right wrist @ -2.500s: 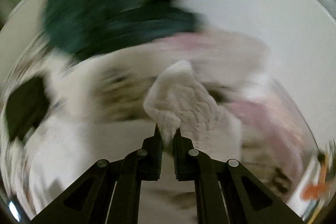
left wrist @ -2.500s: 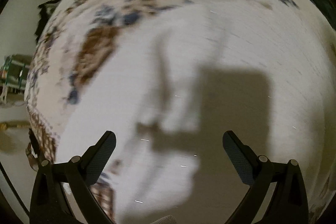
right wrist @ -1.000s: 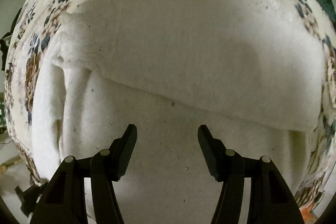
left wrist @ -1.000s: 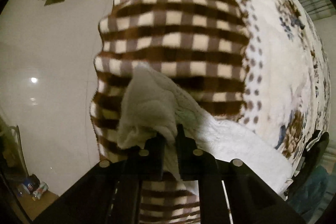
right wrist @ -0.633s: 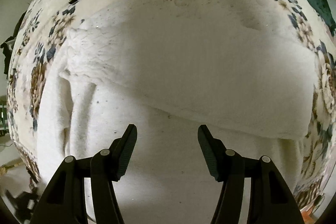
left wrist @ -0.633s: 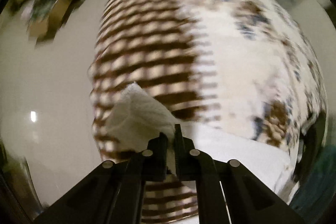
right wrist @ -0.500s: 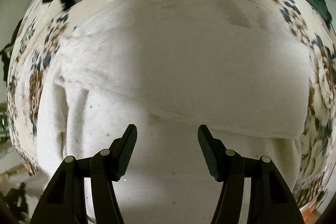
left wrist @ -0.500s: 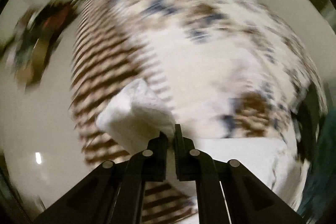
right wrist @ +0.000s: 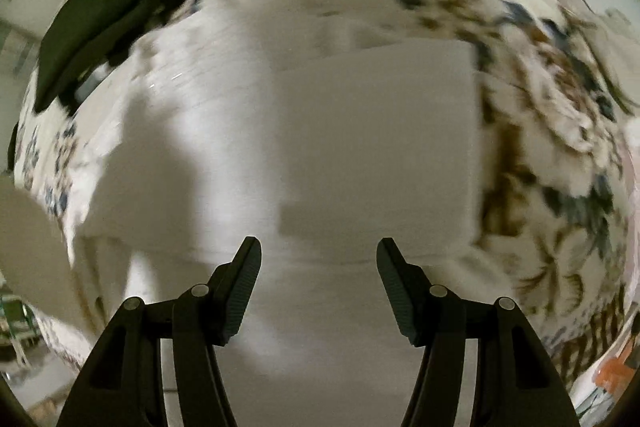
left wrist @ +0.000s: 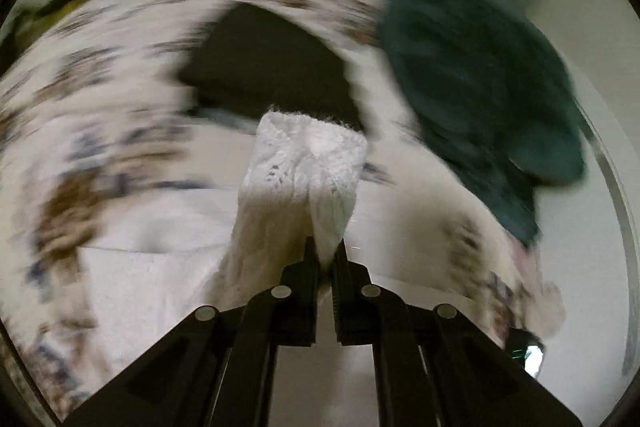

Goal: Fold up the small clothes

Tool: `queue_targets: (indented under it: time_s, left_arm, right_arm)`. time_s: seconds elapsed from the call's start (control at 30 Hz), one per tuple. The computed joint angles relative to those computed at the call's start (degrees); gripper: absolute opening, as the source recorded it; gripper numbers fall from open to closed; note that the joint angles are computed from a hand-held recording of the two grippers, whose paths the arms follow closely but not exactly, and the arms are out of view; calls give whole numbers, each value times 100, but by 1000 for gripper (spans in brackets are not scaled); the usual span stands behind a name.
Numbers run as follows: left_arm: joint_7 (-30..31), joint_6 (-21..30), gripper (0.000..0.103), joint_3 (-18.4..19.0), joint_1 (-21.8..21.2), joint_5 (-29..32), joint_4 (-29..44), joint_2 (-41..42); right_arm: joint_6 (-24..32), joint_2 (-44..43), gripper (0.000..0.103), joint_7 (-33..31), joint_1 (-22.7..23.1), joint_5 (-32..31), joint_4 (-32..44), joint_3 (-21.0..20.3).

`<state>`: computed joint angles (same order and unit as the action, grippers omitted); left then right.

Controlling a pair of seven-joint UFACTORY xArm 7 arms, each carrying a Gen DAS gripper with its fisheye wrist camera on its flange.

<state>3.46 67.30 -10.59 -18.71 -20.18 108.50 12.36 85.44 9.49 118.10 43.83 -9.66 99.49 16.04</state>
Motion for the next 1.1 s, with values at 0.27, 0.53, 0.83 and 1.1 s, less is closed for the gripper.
queue_targets:
  time_s: [0.27, 0.53, 0.83, 1.1]
  left_arm:
    - [-135, 748, 13, -407, -1002, 325, 716, 678]
    - [42, 708, 74, 104, -565, 920, 169, 371]
    - [-349, 202, 74, 712, 26, 2898, -236, 551]
    - [-456, 264, 74, 626, -10, 3084, -31, 1032]
  right_arm:
    - [-837, -2001, 62, 599, -365, 804, -2509, 336]
    - [-1126, -3446, 62, 904, -912, 739, -3421, 825]
    - [-1872, -2689, 68, 32, -1896, 91, -3020, 769]
    - [-1005, -568, 77, -2060, -1722, 575, -1294, -22]
